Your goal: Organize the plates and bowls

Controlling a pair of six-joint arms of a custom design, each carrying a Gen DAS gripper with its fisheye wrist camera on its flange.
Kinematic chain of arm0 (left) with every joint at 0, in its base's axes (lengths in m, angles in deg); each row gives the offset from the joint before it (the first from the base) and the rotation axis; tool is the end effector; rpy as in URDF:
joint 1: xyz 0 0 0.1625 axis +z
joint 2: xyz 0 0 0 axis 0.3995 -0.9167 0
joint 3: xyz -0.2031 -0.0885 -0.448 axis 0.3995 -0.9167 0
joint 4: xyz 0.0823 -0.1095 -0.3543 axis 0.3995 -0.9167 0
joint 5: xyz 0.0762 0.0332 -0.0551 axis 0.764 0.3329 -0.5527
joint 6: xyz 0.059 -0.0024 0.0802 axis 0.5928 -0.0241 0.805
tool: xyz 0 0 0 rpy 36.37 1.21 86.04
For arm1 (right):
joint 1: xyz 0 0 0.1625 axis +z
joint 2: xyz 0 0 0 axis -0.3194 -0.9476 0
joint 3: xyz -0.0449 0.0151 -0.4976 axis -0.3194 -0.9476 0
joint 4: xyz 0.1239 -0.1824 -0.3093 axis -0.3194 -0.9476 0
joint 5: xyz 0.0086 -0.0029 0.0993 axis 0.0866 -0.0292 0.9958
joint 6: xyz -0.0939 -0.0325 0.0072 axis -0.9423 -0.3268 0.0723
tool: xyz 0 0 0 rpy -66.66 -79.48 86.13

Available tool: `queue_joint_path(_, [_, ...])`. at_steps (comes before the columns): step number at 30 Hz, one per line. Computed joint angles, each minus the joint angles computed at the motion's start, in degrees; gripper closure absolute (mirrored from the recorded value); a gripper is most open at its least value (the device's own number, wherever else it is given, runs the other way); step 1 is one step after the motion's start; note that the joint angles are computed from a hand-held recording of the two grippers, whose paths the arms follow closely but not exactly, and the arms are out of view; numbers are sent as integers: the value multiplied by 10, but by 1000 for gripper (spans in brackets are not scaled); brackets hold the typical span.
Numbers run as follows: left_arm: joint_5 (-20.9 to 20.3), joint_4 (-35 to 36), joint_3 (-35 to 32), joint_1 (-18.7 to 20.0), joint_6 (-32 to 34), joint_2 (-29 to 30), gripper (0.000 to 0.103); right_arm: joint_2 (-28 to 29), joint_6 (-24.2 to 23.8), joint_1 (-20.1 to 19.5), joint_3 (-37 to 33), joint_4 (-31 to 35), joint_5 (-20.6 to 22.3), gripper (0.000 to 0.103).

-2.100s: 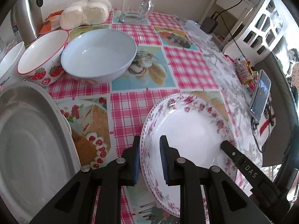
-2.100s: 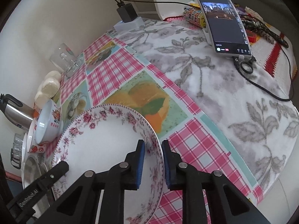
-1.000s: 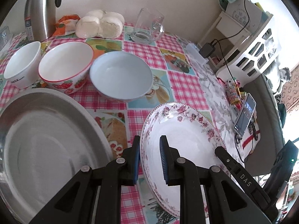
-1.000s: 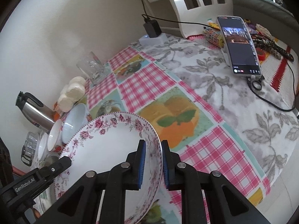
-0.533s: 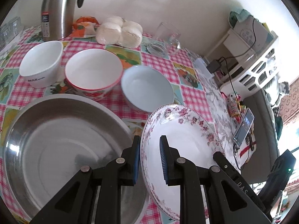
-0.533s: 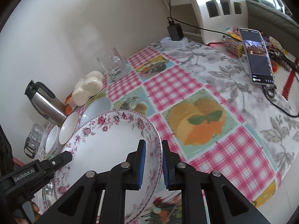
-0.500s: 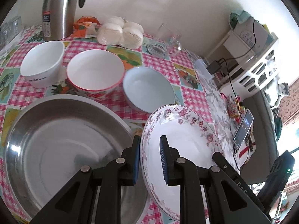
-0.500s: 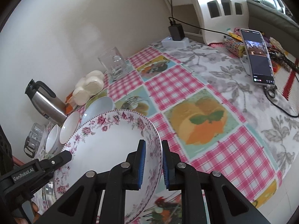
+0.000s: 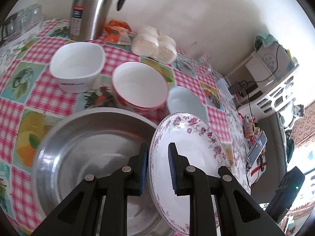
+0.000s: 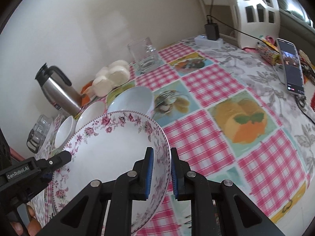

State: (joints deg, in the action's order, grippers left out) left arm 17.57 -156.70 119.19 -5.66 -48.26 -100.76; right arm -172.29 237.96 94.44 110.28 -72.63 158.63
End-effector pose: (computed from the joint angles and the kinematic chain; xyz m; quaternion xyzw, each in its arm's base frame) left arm -0.2694 -0.2833 0.0404 0.0241 0.9573 -0.2445 0.1521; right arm 0.0485 -0.2385 0.2238 -0.0207 -0.8994 0.3631 0.2427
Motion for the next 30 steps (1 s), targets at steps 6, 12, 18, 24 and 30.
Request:
queue_joint_path(6, [12, 15, 28, 1, -26, -26, 82, 56, 27, 66, -2, -28, 42, 85])
queue_joint_path(12, [20, 44, 54, 2, -54, -56, 82, 108, 53, 111, -6, -46, 62, 85])
queue_joint_path(18, [22, 74, 73, 4, -83, -78, 82, 155, 76, 151, -13, -57, 82, 85])
queue_joint_path(24, [13, 87, 86, 16, -103, -87, 82, 195, 89, 170, -21, -61, 97, 85])
queue_joint_path(30, [0, 100, 83, 24, -111, -88, 82, 218, 92, 175, -26, -60, 111, 85])
